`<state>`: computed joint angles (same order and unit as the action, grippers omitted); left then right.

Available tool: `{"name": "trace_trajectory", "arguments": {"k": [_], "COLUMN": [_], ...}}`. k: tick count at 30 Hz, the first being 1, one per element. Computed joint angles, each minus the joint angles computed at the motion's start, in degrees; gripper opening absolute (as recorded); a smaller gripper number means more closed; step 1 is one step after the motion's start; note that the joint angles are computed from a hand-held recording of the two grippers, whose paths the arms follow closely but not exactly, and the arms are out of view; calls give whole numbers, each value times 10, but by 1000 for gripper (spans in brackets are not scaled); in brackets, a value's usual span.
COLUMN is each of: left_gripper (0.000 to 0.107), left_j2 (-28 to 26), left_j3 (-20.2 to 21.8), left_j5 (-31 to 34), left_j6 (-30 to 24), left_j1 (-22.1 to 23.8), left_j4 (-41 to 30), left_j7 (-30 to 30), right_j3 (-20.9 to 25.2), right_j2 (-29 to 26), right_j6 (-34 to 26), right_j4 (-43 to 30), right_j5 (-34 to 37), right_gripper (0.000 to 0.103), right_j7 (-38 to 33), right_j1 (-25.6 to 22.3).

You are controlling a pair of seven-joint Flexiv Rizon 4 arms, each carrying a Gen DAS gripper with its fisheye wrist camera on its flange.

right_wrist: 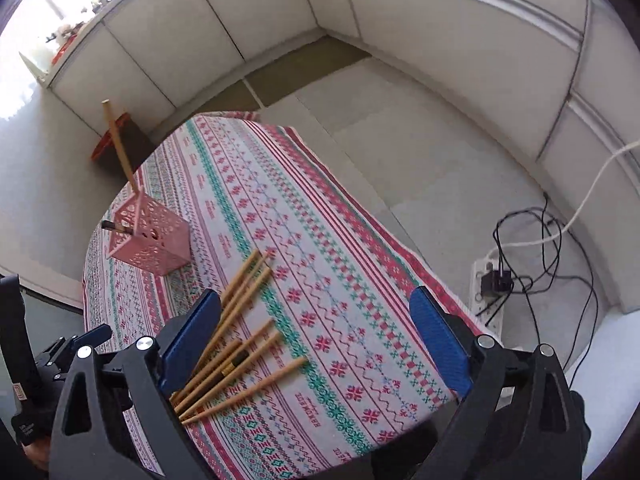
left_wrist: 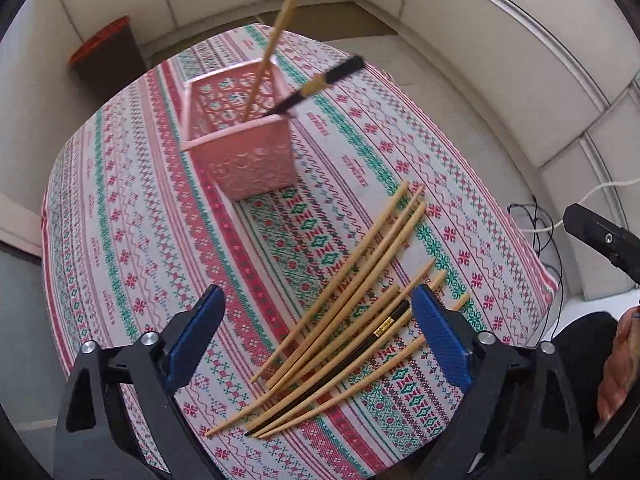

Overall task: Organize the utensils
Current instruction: 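Grasp another wooden chopstick from the pile with the left tool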

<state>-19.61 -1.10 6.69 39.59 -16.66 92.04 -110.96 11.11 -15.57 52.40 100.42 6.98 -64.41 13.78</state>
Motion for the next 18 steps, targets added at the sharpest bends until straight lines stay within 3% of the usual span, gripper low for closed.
{"name": "trace_trajectory", "arguments": {"k": [3,5,8,12,18], "left_gripper": [72,53,40,33,30], "left_j2": [-24,-42,-70,-102,-163], "left_j3": [-9,-9,7,19,38], "left_j5": [-6,-13,14,40,84], "left_j6": [6,8,10,26,-31], "left_j1": [-2,-4,-21,-37,-66], "left_j4": [-14,-27,-59,-98,-192], "left_j7": [17,19,-10,-24,-25], "right_j3": [7,5,10,10,7], "right_j2": [-6,-11,-21,-27,-39], "right_j6": [-18,-20,-45,-48,-58], "right_j4": [10,18,4,-6,-15], "right_j5": [43,50,89,131,146], "right_gripper": [92,92,92,92,92], "right_j7": [-29,-35,-43,-49,-45], "right_j1": [-21,-25,-39,-52,-60]}}
